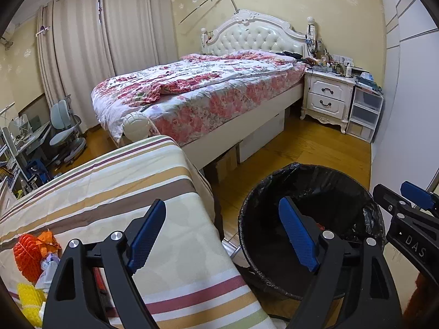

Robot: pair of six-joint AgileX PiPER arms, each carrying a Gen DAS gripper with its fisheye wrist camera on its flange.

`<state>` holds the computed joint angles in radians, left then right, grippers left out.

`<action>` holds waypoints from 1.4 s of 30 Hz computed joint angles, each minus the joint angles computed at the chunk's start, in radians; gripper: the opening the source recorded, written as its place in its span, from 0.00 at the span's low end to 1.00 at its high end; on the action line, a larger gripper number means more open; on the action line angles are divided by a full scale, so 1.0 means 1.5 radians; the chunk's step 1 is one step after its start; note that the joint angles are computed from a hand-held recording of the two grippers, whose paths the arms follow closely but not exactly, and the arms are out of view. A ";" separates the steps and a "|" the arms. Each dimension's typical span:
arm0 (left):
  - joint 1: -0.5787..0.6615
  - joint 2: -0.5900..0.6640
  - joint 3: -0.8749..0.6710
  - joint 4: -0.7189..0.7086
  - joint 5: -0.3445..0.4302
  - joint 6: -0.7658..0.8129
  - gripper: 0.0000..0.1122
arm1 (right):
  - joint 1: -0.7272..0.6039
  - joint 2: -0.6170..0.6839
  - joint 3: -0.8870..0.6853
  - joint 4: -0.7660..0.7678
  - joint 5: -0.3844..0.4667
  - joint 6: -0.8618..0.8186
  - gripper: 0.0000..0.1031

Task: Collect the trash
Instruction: 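Return the left tool to the bed and grasp the yellow foam net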

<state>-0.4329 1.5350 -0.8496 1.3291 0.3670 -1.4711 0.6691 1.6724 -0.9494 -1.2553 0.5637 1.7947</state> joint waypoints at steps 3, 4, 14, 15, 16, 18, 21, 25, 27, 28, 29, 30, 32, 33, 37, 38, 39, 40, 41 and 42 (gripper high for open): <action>0.008 -0.030 0.020 -0.031 0.005 0.028 0.73 | 0.023 -0.008 0.002 0.005 0.014 -0.004 0.56; 0.012 -0.042 0.029 -0.045 0.007 0.041 0.73 | 0.031 -0.011 0.002 0.011 0.018 -0.009 0.58; 0.076 -0.191 0.122 -0.142 0.032 0.144 0.73 | 0.141 -0.024 -0.005 0.027 0.063 -0.014 0.63; 0.087 -0.210 0.135 -0.150 0.034 0.156 0.73 | 0.154 -0.024 -0.007 0.028 0.067 -0.014 0.63; 0.096 -0.225 0.146 -0.158 0.035 0.167 0.73 | 0.165 -0.023 -0.010 0.030 0.070 -0.015 0.63; 0.115 -0.254 0.167 -0.176 0.038 0.190 0.73 | 0.187 -0.021 -0.016 0.033 0.075 -0.015 0.63; 0.141 -0.298 0.197 -0.205 0.045 0.227 0.73 | 0.218 -0.016 -0.025 0.036 0.080 -0.012 0.64; 0.210 -0.350 0.231 -0.264 0.035 0.302 0.73 | 0.261 -0.002 -0.044 0.043 0.087 -0.019 0.64; 0.259 -0.375 0.248 -0.315 0.021 0.365 0.73 | 0.280 0.007 -0.053 0.045 0.089 -0.021 0.64; 0.279 -0.387 0.255 -0.335 0.017 0.389 0.73 | 0.288 0.011 -0.057 0.046 0.088 -0.023 0.64; 0.300 -0.400 0.263 -0.359 0.012 0.421 0.73 | 0.295 0.015 -0.061 0.047 0.087 -0.025 0.64; 0.326 -0.408 0.269 -0.383 0.004 0.453 0.73 | 0.302 0.021 -0.067 0.048 0.087 -0.026 0.64; 0.368 -0.424 0.280 -0.433 -0.005 0.519 0.73 | 0.312 0.029 -0.075 0.051 0.081 -0.031 0.64; 0.391 -0.426 0.283 -0.457 -0.013 0.550 0.73 | 0.317 0.035 -0.082 0.055 0.079 -0.036 0.64; 0.498 -0.416 0.296 -0.605 -0.057 0.730 0.73 | 0.337 0.051 -0.100 0.061 0.078 -0.045 0.64; 0.517 -0.412 0.298 -0.639 -0.066 0.770 0.73 | 0.340 0.053 -0.103 0.062 0.079 -0.049 0.64; 0.532 -0.403 0.299 -0.666 -0.074 0.802 0.73 | 0.344 0.058 -0.109 0.065 0.080 -0.054 0.64; 0.549 -0.393 0.298 -0.706 -0.081 0.846 0.73 | 0.348 0.064 -0.114 0.067 0.081 -0.056 0.64; 0.564 -0.387 0.298 -0.749 -0.084 0.893 0.73 | 0.350 0.068 -0.120 0.070 0.082 -0.061 0.64; 0.576 -0.379 0.297 -0.782 -0.090 0.930 0.73 | 0.352 0.074 -0.125 0.072 0.082 -0.064 0.64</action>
<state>0.4307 0.9659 -0.4040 0.1560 0.2324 -0.0757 1.1966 1.7837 -1.1375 -1.1473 0.6863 1.6994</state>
